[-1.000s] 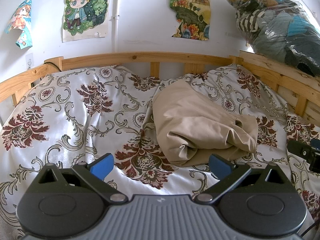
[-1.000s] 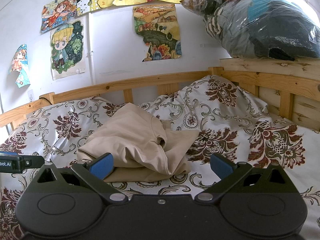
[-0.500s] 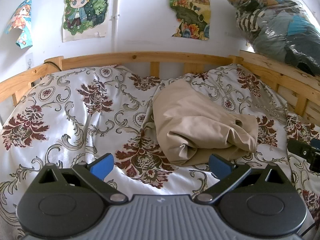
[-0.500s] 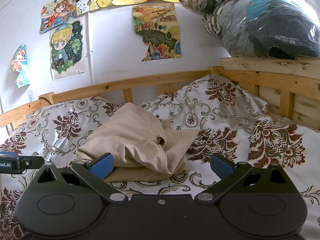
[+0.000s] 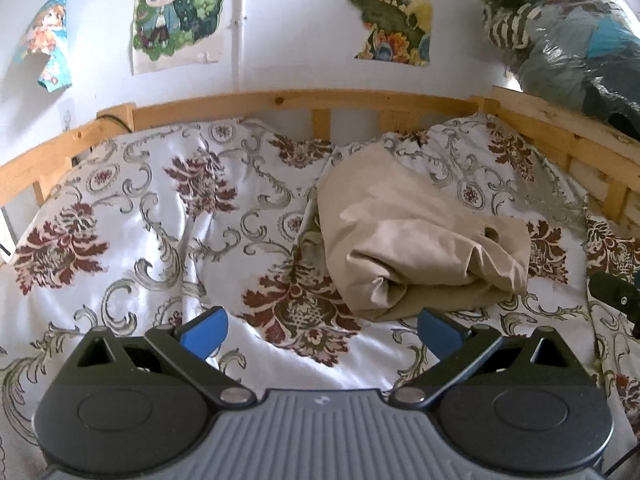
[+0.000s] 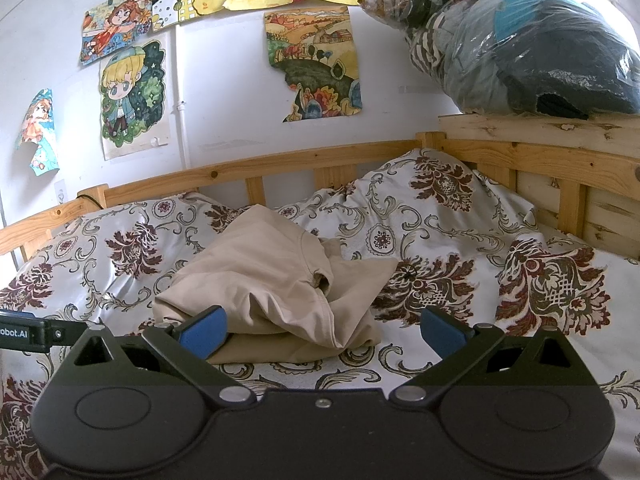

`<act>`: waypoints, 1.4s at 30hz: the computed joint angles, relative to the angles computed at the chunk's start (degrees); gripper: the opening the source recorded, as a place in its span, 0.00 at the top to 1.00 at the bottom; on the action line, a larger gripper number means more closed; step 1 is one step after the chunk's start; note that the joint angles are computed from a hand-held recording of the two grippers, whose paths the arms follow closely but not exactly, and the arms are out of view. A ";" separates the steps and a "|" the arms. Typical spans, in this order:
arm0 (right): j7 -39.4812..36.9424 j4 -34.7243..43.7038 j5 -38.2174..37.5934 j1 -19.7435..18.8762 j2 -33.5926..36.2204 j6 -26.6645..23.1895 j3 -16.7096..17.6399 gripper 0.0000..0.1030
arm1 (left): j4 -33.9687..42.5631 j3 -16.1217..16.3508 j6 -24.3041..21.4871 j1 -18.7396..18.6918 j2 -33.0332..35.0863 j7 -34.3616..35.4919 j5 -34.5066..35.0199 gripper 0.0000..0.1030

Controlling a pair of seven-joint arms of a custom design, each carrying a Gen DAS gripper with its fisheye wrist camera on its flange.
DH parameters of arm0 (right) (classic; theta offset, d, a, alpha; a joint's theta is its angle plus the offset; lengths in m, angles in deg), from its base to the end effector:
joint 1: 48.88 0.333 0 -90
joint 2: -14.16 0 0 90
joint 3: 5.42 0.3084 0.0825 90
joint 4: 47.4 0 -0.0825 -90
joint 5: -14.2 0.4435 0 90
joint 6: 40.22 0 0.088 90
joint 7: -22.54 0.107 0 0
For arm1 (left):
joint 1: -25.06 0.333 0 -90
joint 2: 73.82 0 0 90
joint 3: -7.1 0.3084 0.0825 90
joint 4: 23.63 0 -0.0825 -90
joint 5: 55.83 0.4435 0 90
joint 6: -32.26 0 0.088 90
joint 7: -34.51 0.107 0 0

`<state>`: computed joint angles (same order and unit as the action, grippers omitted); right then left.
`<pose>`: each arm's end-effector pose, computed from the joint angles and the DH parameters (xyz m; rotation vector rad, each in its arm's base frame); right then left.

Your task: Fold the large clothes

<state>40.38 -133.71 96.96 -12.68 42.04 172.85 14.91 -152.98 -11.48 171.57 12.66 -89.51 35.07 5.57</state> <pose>0.5303 0.4771 0.4537 -1.5782 1.2054 -0.6911 0.4813 -0.2937 0.4849 -1.8034 1.3283 -0.7136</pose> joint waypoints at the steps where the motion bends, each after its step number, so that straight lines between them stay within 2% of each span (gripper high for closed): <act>1: 0.12 -0.03 -0.09 0.03 0.05 0.03 -0.01 0.01 | 0.05 -0.29 -0.33 0.05 -0.03 -0.38 0.73 0.01; 42: -0.93 0.59 0.81 -0.17 0.22 0.18 0.39 0.01 | -0.28 -0.14 0.36 -0.06 -0.28 0.83 0.32 0.01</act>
<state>39.45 -133.12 97.77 -12.85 42.26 173.03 15.30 -153.26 -11.61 171.93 12.60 -89.79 35.90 5.89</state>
